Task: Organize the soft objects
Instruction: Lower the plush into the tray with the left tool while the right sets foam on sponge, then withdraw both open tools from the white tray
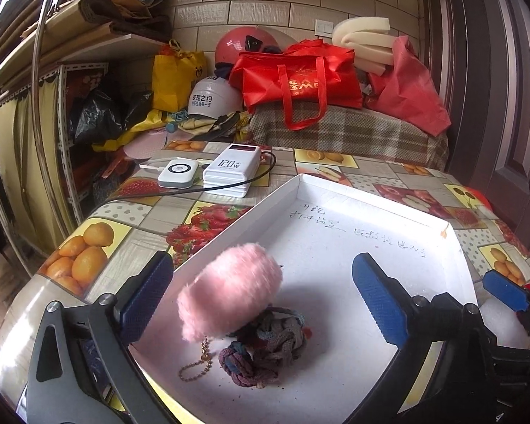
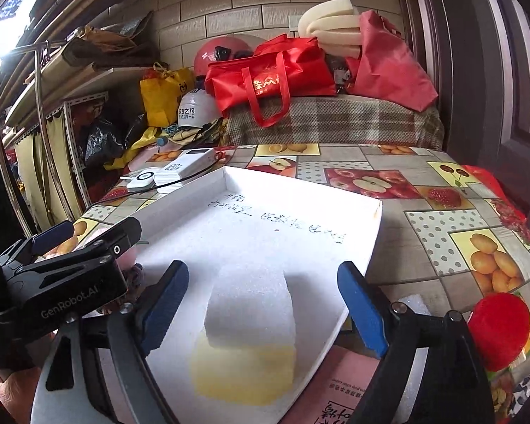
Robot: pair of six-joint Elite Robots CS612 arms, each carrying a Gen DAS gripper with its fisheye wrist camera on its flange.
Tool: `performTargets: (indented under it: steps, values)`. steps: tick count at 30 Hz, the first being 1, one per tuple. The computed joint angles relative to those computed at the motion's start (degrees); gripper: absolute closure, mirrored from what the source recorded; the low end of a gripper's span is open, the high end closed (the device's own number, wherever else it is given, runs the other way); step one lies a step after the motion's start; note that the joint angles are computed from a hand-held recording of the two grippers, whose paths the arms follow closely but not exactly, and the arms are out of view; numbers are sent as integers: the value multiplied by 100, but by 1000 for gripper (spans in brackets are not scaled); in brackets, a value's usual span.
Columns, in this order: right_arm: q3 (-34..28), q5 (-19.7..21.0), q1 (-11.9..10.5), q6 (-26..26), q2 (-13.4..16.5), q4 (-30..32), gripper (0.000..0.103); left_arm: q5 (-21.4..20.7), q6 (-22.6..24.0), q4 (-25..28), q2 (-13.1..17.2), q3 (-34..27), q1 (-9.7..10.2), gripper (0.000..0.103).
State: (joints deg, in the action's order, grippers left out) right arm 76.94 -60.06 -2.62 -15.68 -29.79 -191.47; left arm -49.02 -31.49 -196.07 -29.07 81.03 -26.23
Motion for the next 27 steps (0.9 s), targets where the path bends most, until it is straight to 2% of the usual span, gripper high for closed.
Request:
performTargets:
  steps: [2, 27]
  values:
    - [19, -5, 1, 10, 1, -103, 0, 46, -22, -61, 0, 10, -3, 1]
    - [195, 201, -38, 21, 23, -983, 0, 284, 356, -771, 69, 63, -89, 0]
